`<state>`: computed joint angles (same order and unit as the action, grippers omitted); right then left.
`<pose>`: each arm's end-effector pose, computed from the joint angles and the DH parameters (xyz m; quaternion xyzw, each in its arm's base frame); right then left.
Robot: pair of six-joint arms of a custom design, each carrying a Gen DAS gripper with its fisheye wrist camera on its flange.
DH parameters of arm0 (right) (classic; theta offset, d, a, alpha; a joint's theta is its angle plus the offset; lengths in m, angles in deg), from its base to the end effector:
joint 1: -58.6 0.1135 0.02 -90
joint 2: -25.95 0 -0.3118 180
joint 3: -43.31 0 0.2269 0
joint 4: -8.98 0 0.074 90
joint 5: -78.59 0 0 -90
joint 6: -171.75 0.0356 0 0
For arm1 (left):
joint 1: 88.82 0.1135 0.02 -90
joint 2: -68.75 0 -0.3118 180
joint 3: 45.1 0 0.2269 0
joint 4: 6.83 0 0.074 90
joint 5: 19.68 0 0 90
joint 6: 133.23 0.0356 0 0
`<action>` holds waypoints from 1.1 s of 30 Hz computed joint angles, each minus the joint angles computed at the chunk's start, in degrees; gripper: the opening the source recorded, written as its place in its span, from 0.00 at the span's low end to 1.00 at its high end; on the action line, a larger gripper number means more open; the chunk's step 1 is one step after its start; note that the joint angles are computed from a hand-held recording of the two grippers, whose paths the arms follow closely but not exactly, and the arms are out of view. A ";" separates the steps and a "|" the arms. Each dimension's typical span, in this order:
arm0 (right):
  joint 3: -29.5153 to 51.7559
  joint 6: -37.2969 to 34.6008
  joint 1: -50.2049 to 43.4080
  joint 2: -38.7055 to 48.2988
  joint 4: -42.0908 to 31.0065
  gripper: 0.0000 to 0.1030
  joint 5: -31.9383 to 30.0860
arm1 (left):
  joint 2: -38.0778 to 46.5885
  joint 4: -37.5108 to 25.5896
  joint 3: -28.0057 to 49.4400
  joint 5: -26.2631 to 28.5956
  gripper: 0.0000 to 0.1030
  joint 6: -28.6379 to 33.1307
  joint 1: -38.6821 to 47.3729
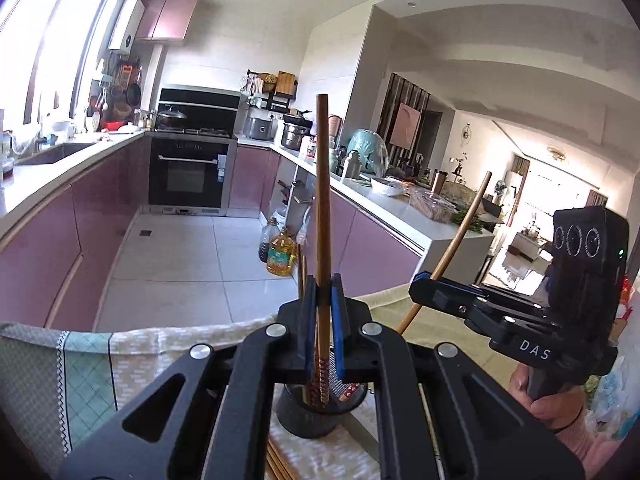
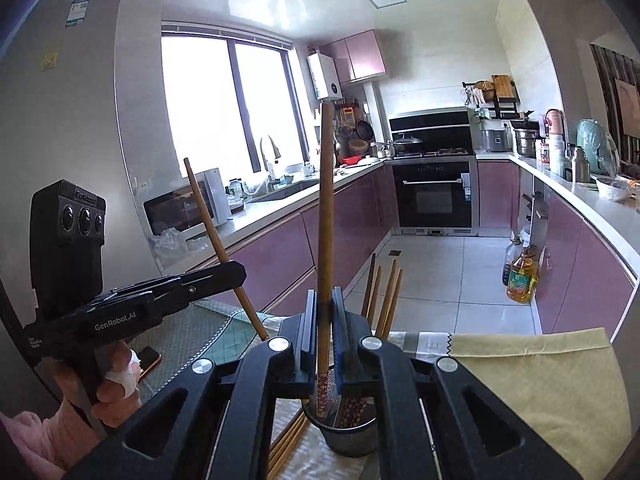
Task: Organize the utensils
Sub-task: 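Lift both held chopsticks upright and lower them into the black mesh cup, then open both tools to release the chopsticks in the cup and withdraw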
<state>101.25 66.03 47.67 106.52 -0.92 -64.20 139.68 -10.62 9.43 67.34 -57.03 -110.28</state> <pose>0.2596 -0.0212 0.2824 -0.2464 0.7758 0.2801 0.5089 0.2228 -0.0856 0.3063 0.0399 0.8190 -0.1529 0.5516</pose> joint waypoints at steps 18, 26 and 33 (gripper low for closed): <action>2.62 -3.14 7.12 10.62 -2.05 0.06 12.88 | 14.57 -5.35 4.17 1.32 0.07 3.12 0.63; 5.17 -2.48 8.74 15.20 -4.23 0.08 16.34 | 19.59 -6.60 6.88 4.61 0.07 3.11 2.44; 5.06 -1.08 7.88 15.65 -3.83 0.15 15.13 | 21.13 -4.79 6.37 6.04 0.08 1.69 3.26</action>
<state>106.31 64.95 55.55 122.17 -4.76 -49.08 160.81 -15.41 15.80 73.38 -55.34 -107.02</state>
